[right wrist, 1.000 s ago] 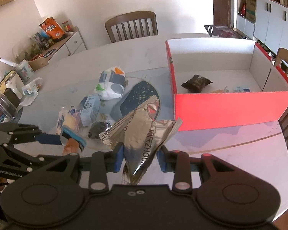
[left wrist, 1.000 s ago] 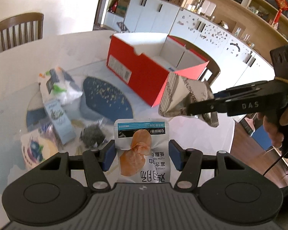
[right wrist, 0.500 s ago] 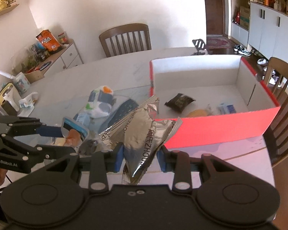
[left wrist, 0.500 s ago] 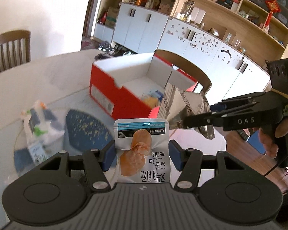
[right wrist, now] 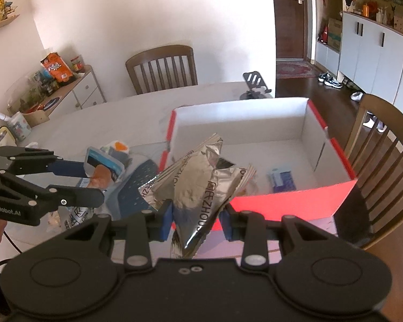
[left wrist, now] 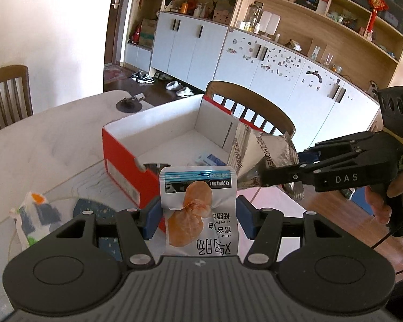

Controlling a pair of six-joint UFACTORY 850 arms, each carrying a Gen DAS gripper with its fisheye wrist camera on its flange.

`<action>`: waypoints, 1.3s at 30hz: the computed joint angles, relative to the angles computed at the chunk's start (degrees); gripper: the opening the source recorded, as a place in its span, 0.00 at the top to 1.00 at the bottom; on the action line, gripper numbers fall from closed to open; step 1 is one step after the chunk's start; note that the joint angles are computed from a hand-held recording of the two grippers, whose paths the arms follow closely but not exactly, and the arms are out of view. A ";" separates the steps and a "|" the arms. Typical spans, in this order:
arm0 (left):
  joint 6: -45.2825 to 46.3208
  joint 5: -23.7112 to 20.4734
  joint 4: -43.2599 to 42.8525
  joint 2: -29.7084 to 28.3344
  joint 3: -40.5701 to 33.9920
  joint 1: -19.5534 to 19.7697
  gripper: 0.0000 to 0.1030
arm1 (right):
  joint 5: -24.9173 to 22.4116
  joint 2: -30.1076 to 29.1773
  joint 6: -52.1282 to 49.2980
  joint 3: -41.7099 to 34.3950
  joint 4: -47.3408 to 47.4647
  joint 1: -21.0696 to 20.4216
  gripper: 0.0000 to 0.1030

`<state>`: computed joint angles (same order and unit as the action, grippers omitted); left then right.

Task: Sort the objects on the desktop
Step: 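Lift and carry the white packet and silver foil bag toward the red shoebox, then lower both packets into the box and open both grippers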

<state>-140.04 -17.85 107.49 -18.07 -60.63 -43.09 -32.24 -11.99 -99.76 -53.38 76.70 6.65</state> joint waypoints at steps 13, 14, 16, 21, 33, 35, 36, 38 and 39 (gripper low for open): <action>17.04 1.37 -13.18 -6.28 -10.53 2.34 0.44 | -0.47 -5.34 -1.47 -7.76 0.05 -2.61 0.66; 18.68 1.34 -14.50 -6.82 -11.39 2.49 0.44 | -0.32 -5.89 -1.44 -8.41 0.14 -2.58 0.66; 22.09 1.33 -17.09 -8.10 -13.37 2.91 0.44 | -0.17 -7.08 -0.48 -9.79 -0.42 -2.56 0.66; 30.51 0.61 -23.67 -11.32 -18.02 3.64 0.44 | 0.30 -9.66 0.68 -12.65 -1.60 -2.67 0.66; 55.37 -0.24 -45.81 -20.10 -29.52 6.31 0.44 | 1.95 -16.12 6.14 -19.93 -7.66 -1.99 0.66; 59.85 -0.74 -49.48 -21.42 -31.13 6.61 0.44 | 2.33 -17.21 7.80 -21.10 -9.39 -1.73 0.66; 61.85 -1.03 -51.04 -22.12 -31.94 6.78 0.44 | 2.45 -17.77 8.62 -21.66 -10.44 -1.63 0.66; 64.63 -1.25 -53.39 -23.21 -33.20 7.09 0.44 | 2.98 -18.70 9.91 -22.52 -12.18 -1.35 0.66; 65.06 -1.51 -53.47 -23.65 -33.72 7.12 0.44 | 3.23 -19.13 10.38 -22.87 -12.90 -1.21 0.66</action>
<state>-74.98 -19.37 54.02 -41.72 -94.35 -35.96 -29.02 -31.12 -89.38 -76.26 63.80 5.43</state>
